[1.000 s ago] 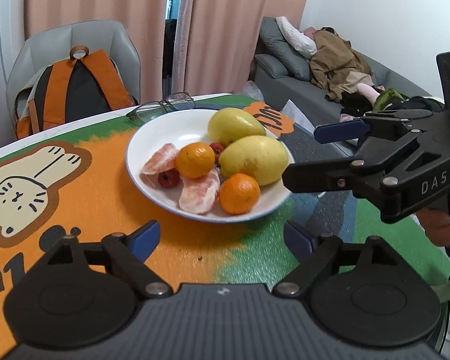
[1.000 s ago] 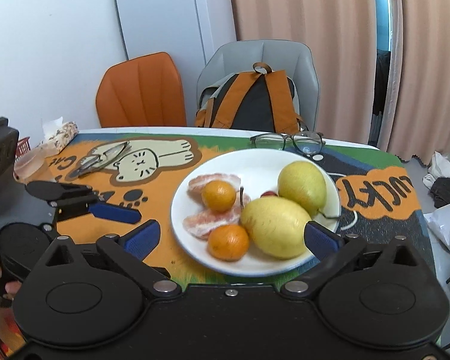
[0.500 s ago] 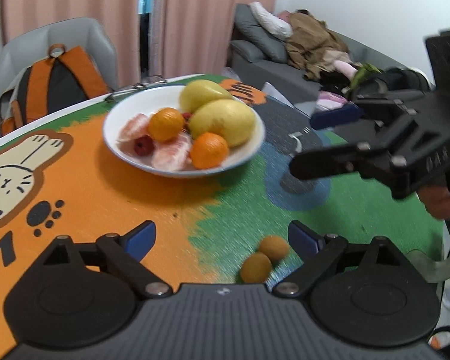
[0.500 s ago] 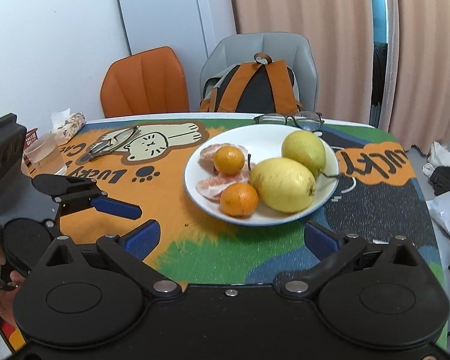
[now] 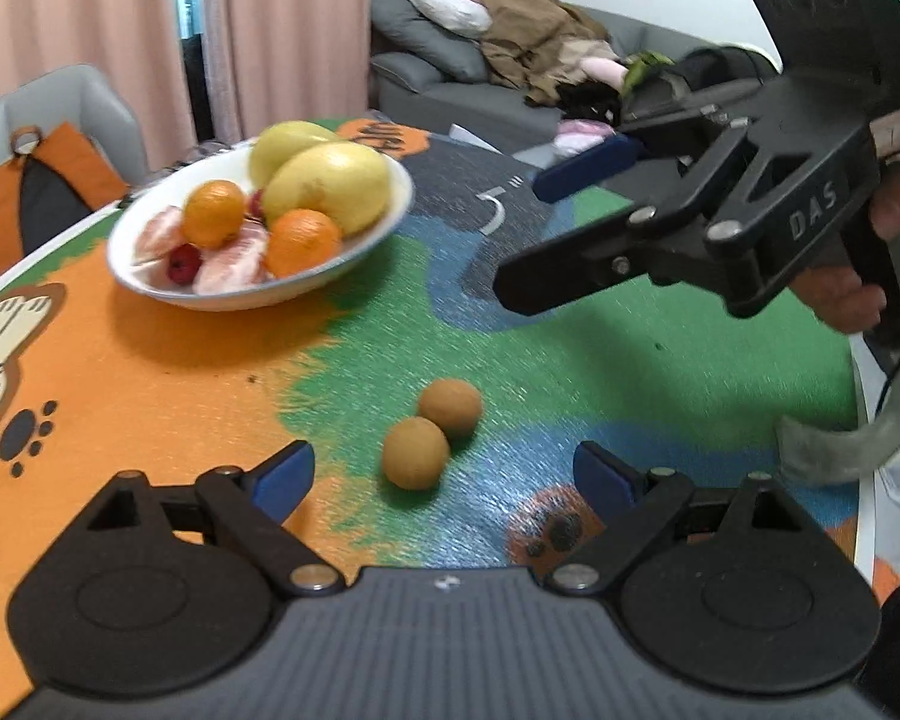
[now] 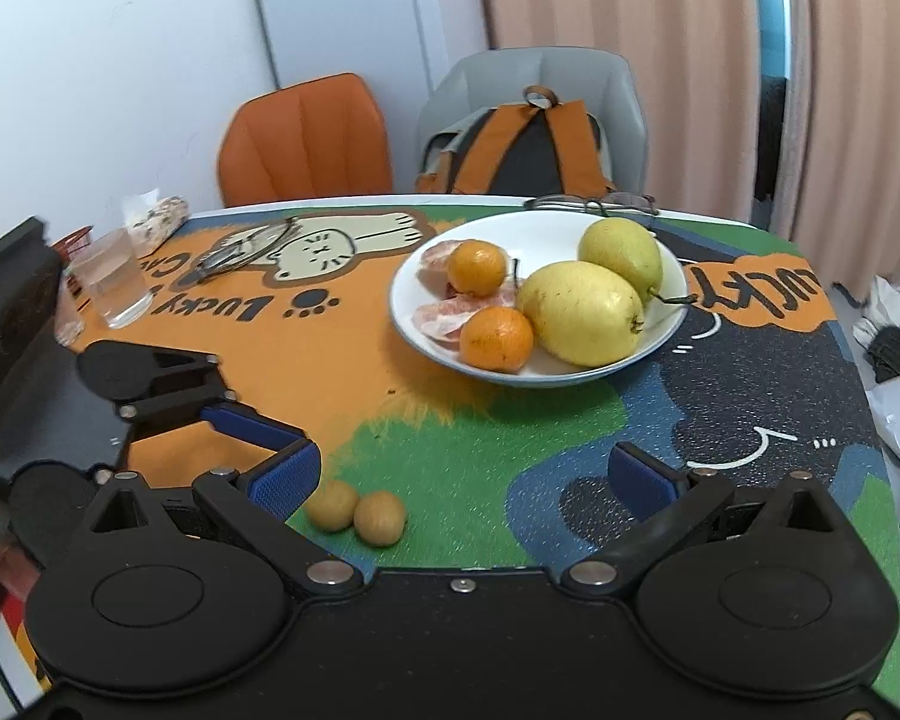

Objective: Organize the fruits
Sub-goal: 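Close left gripper on a small brown fruit while right tool approaches the other, then close right gripper on the second small brown fruit while left holds its fruit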

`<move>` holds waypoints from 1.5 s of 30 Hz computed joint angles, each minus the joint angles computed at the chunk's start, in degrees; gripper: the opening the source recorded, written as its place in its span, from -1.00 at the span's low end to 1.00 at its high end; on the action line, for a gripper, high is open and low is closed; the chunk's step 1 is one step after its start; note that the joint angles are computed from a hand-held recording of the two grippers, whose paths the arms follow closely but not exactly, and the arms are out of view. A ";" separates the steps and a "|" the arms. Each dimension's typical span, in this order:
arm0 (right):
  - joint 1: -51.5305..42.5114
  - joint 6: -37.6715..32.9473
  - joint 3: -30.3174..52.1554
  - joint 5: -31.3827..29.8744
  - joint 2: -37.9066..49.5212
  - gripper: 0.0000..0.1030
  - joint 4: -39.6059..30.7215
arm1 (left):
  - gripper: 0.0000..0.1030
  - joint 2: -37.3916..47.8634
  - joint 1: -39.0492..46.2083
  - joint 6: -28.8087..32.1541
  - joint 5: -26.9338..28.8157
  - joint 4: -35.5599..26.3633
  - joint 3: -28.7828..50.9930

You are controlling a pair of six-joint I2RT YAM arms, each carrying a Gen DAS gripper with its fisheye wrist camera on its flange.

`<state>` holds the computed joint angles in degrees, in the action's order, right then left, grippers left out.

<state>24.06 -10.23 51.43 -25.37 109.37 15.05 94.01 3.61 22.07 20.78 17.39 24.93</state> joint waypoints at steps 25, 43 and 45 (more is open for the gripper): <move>-2.27 -17.42 2.72 -5.86 4.24 0.34 -9.68 | -0.10 6.28 2.35 2.48 3.11 0.83 4.12; 0.30 -19.47 3.34 -3.86 6.24 0.30 -6.94 | -0.54 3.55 5.28 5.90 7.20 -2.57 3.62; 0.81 -20.03 3.72 -3.76 6.80 0.14 -6.83 | -0.54 3.51 5.53 6.13 7.26 -2.78 3.66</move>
